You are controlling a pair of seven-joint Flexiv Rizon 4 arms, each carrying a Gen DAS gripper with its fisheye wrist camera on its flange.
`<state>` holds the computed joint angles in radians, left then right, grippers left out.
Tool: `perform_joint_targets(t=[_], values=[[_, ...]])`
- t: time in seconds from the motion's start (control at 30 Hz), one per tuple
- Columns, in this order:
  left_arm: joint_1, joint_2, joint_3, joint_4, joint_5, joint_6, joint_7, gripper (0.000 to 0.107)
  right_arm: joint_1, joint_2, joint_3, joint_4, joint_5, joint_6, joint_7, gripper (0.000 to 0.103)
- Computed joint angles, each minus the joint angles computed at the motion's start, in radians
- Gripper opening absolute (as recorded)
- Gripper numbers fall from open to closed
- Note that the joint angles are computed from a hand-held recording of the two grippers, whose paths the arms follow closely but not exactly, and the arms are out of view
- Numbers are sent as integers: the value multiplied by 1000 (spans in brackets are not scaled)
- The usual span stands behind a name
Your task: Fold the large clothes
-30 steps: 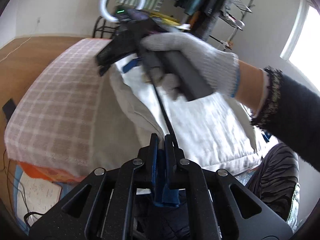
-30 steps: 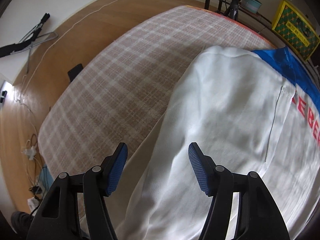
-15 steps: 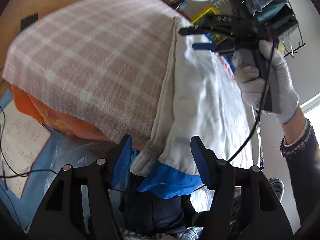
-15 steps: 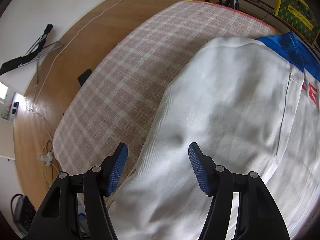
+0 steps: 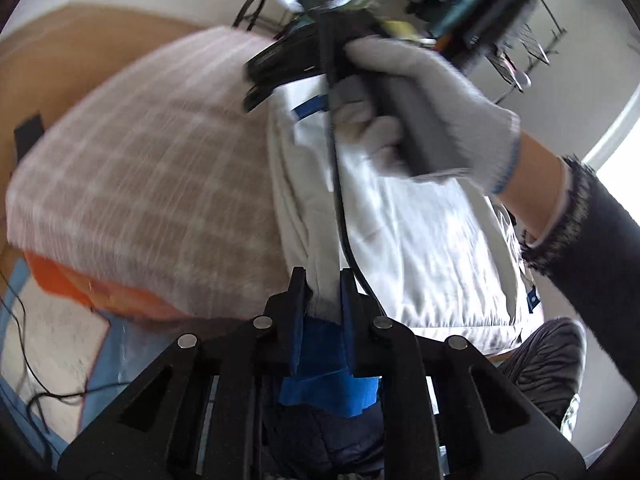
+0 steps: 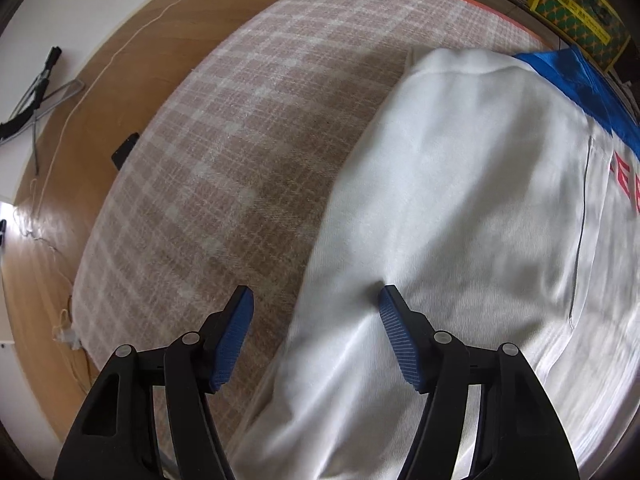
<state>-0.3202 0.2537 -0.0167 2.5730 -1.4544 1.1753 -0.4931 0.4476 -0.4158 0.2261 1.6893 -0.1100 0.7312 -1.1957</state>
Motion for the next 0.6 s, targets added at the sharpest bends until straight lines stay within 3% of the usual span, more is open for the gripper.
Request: perform_joint_targets(t=[0.27,0.3,0.33,0.37,0.43,0.6], values=[[-38,4,-23,-28,-2,-11,32,10,40,-3,-21,17,-98,-12,23,64],[-40,1,-26,-29,4,-5,31,10,53,4,-32,36,-141,-3,37,57],[-43,-5,-28,-34,3,2,35,10,69,12,-47,58,-192,6,62,40],[-46,-6,-29,-33,6,11,34,10,73,20,-52,77,-220,22,77,34],[-49,-14,-29,-39,0,22,31,10,53,31,-45,90,-207,42,86,13],[-38,-15,-16,-15,60,76,-32,12,-18,60,-2,117,-70,103,22,6]])
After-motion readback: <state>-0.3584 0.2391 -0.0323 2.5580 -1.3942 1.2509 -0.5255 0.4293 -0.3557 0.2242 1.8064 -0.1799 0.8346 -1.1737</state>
